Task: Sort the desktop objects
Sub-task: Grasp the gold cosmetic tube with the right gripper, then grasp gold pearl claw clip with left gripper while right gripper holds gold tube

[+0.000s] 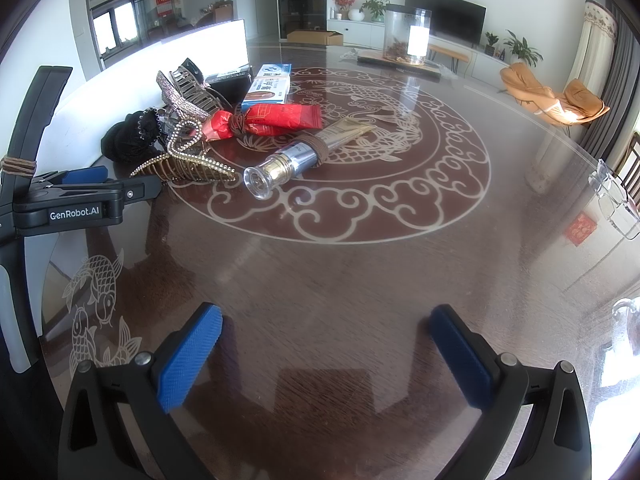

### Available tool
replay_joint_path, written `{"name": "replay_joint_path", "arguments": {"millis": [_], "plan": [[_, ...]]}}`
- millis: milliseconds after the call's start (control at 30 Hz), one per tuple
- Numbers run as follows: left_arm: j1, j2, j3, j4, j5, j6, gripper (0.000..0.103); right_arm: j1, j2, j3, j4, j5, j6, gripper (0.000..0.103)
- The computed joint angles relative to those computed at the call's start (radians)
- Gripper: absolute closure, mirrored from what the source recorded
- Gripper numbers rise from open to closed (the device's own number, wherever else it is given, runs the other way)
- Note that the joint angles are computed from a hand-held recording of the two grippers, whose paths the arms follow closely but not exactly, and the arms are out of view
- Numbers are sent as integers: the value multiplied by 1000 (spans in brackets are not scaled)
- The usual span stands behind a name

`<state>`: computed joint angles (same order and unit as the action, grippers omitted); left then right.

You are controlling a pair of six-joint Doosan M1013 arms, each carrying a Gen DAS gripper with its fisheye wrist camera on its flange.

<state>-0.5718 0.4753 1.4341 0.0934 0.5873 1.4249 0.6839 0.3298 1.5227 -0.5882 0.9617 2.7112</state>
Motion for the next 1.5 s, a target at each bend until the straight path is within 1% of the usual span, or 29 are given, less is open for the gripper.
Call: {"name": "replay_joint_path", "arguments": {"millis": [100, 133, 167, 267, 300, 367, 400, 433, 467, 500, 533, 567, 600, 633, 667, 733, 800, 867, 1000, 1100, 1233, 1267, 1300, 1367, 1400, 1433, 1467, 1500], "plan": [[0, 0, 1, 0, 0, 0, 0, -3, -1, -1, 6, -2, -1, 0], [0, -1, 1, 0, 0, 0, 0, -11, -2, -4, 25, -9, -9, 0], [0, -1, 1, 0, 0, 0, 0, -22, -6, -6, 40, -28, -14, 0], [0, -1, 1, 0, 0, 1, 0, -54, -11, -25, -5, -79, 51, 1], [0, -1, 1, 0, 0, 1, 0, -69, -5, -41, 0, -94, 59, 1], [0, -1, 1, -1, -1, 1, 0, -107, 21, -87, 83, -119, 6, 1], [0, -1, 1, -1, -1, 1, 0, -119, 40, -114, 118, -119, -34, 4], [0, -1, 1, -1, -1, 1, 0, -127, 67, -152, 147, -86, -86, 8], [0, -1, 1, -1, -1, 1, 0, -131, 96, -193, 170, -28, -134, 20], [0, -1, 1, -1, -1, 1, 0, -137, 121, -226, 201, 18, -173, 35], [0, -1, 1, -1, -1, 1, 0, -139, 131, -234, 210, 27, -177, 41], [0, -1, 1, -1, 0, 1, 0, -132, 131, -233, 167, 24, -153, 49], [0, -1, 1, -1, 0, 1, 0, -132, 132, -234, 171, 31, -156, 60], [0, 0, 1, -1, -1, 1, 0, -127, 127, -223, 152, 22, -144, 64], [0, -1, 1, -1, -1, 1, 0, -124, 118, -206, 142, 12, -132, 72], [0, 0, 1, -1, 0, 1, 0, -113, 95, -169, 123, -1, -117, 73], [0, -1, 1, -1, -1, 1, 0, -92, 66, -125, 91, 10, -93, 73], [0, -1, 1, -1, -1, 1, 0, -68, 29, -69, 54, 13, -51, 73], [0, -1, 1, -1, -1, 1, 0, -9, -35, 24, -20, 48, 49, 73], [0, 0, 1, -1, -1, 1, 0, 19, -60, 59, -49, 67, 94, 72], [1, -1, 2, -3, -1, 4, 0, 30, -75, 89, -98, 45, 177, 72], [3, 2, -6, -20, 13, 25, 0, 33, -73, 87, -106, 50, 183, 72], [5, 4, -18, -43, 52, 54, 0, 35, -71, 86, -109, 54, 184, 72], [8, -1, -27, -110, 120, 155, 0, 32, -76, 91, -105, 41, 188, 72], [13, -5, -27, -168, 142, 226, 0, 29, -78, 94, -103, 31, 193, 72], [19, -5, -35, -238, 179, 301, 0, 28, -81, 97, -102, 25, 196, 72], [24, 2, -52, -299, 230, 381, 0, 28, -81, 97, -102, 25, 196, 72], [23, 11, -73, -333, 283, 456, 0, 29, -80, 96, -103, 29, 194, 72]]}}
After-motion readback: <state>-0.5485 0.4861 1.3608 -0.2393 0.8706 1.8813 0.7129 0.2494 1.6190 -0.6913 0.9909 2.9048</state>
